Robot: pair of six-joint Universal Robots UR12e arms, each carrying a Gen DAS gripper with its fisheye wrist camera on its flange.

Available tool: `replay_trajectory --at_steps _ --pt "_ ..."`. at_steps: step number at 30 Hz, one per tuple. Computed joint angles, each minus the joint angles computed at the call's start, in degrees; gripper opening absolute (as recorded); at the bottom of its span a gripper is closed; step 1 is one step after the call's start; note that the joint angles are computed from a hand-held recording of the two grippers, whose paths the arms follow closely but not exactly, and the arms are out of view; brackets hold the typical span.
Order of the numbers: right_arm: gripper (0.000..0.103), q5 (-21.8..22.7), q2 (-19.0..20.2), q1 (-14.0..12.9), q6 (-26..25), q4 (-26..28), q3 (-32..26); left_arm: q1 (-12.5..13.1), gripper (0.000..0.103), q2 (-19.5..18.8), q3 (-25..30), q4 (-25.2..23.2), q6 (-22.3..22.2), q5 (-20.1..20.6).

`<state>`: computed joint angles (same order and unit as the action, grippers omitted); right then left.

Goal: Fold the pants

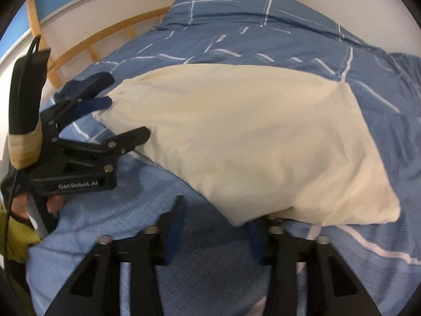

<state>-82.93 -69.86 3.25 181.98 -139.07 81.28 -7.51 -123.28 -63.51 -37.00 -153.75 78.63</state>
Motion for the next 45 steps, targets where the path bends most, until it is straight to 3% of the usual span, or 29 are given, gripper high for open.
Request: replay_trajectory --at_steps 5,13,15,19,22,29,36,42,45 --pt "0.014 -1.5 -0.2 0.0 -1.1 2.1 -0.3 0.0 0.096 -0.1 0.3 -0.4 0.2 -0.1" --pt "0.01 -1.5 -1.5 0.4 -0.8 1.0 1.6 0.0 0.096 0.2 -0.3 0.4 1.1 0.2" --pt "0.012 -1.1 -1.6 0.1 1.4 0.4 2.1 0.0 0.096 0.2 -0.3 0.4 0.8 0.0" --pt "0.039 -3.0 -2.8 0.2 5.9 -1.2 3.7 0.0 0.096 0.4 -0.6 0.7 1.1 -0.4" --pt "0.041 -5.8 -3.4 0.4 7.4 -3.1 4.8 -0.1 0.096 0.7 -1.2 1.2 2.0 -0.6" --pt "0.056 -12.8 -3.5 0.8 9.3 -3.8 5.0 -0.2 0.096 0.8 -1.5 2.1 2.2 -0.2" --pt "0.056 -18.8 -4.6 0.9 14.8 -1.5 5.4 -0.3 0.096 1.2 -2.3 3.8 2.8 -0.6" --pt "0.058 -29.8 -4.9 3.7 18.0 -2.2 4.4 0.1 0.096 1.5 -2.3 4.3 1.0 -1.6" --pt "0.061 -31.4 -4.4 4.7 18.6 -4.1 3.7 0.4 0.096 1.8 -2.2 4.7 -0.2 -2.3"
